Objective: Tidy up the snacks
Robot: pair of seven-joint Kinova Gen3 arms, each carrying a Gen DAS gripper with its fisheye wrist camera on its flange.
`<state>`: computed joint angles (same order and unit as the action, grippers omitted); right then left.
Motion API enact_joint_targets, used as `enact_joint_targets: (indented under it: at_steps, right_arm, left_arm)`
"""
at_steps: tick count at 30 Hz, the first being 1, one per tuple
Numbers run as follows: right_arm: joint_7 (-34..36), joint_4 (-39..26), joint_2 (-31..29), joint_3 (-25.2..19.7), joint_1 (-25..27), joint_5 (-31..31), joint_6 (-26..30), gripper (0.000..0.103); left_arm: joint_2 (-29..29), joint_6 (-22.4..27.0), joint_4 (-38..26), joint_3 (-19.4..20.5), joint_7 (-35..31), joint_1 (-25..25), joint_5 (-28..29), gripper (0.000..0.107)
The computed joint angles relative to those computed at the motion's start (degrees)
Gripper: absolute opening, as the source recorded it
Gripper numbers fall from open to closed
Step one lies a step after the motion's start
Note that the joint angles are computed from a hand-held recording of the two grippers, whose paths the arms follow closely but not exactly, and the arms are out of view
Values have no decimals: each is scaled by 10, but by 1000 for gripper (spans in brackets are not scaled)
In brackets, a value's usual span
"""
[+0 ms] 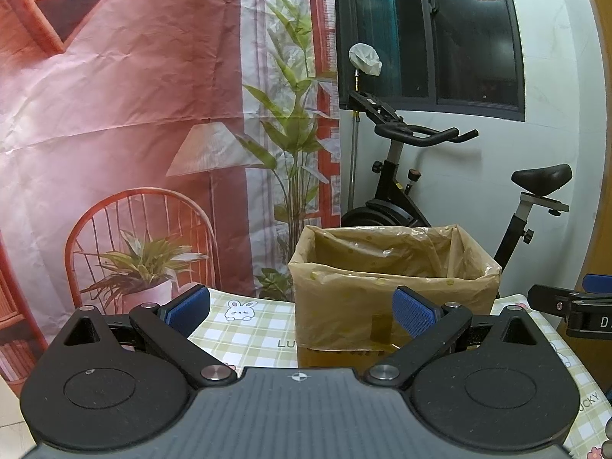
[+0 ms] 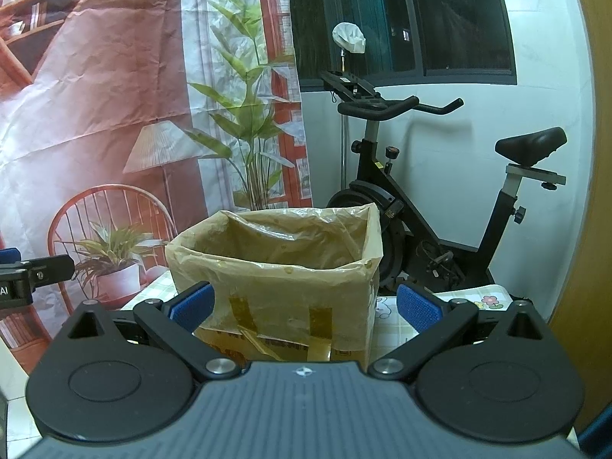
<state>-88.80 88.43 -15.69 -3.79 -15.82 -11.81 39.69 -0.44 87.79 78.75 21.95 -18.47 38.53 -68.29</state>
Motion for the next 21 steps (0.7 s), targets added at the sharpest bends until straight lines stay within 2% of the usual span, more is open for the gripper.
enact_joint_targets:
  at_steps: [21]
  right_arm:
    - [-5, 1, -1, -2, -1, 4, -1, 103]
  left_arm:
    - [-7, -12, 11, 6, 11, -7, 3, 102]
